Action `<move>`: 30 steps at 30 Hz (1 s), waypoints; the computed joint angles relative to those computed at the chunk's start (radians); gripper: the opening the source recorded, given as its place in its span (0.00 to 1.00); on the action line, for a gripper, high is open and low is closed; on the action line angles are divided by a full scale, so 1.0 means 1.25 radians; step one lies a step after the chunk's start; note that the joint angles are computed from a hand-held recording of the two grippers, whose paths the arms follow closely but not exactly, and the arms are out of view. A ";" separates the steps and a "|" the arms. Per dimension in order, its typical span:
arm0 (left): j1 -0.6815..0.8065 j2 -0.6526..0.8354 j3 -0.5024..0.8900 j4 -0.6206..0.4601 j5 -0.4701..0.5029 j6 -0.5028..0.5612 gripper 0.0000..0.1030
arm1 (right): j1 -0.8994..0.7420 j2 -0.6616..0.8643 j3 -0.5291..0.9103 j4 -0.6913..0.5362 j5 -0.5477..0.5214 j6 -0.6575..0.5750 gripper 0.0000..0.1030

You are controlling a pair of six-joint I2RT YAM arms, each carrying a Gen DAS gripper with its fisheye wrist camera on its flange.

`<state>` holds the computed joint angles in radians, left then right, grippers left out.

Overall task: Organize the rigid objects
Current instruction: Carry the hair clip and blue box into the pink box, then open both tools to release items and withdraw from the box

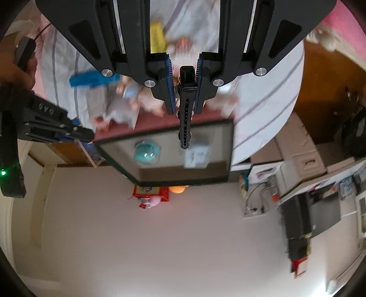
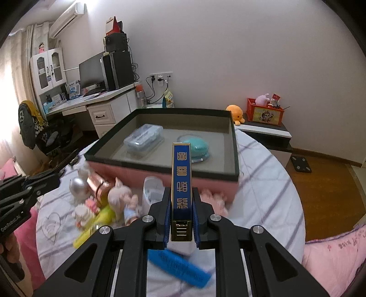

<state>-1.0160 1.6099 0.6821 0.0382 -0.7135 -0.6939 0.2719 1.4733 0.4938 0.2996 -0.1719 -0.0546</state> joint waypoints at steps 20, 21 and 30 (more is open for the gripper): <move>0.283 0.458 0.559 -0.130 0.337 0.224 0.16 | -0.020 0.421 0.477 -0.223 0.081 -0.044 0.15; 0.283 0.461 0.558 -0.123 0.336 0.222 0.16 | -0.019 0.421 0.478 -0.219 0.083 -0.043 0.15; 0.262 0.305 0.364 -0.004 0.287 0.168 0.69 | -0.046 0.298 0.360 -0.138 0.046 -0.005 0.59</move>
